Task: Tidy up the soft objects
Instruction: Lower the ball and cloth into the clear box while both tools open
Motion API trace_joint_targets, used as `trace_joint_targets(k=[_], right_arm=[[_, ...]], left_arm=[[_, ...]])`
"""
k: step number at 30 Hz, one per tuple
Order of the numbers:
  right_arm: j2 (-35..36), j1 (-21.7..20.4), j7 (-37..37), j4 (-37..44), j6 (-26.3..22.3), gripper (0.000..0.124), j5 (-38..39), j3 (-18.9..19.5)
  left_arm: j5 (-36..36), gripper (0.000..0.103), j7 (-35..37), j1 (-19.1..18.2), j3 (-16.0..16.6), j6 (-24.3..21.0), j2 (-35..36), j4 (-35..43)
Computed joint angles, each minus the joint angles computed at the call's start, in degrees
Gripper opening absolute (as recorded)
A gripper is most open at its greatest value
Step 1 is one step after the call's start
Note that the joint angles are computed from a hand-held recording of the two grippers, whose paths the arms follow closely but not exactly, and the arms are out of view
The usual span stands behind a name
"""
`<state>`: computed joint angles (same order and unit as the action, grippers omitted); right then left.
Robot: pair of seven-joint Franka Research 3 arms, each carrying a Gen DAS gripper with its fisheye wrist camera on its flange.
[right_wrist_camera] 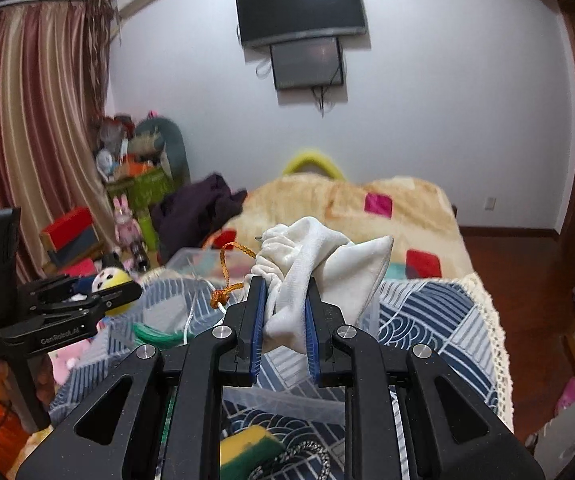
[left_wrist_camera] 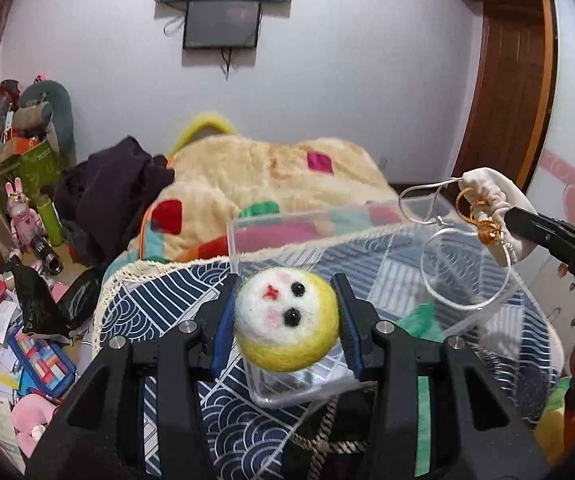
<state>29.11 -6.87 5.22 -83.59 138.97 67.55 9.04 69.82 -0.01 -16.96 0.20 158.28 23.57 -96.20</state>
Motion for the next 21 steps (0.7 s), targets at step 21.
trace_joint_targets(k=[21], right_arm=[[4.0,0.8,7.2,3.4,-2.0,0.04,-17.0,0.3]], left_arm=[[-16.0,0.063,16.6,-1.4,2.3,2.8,5.0,4.2]])
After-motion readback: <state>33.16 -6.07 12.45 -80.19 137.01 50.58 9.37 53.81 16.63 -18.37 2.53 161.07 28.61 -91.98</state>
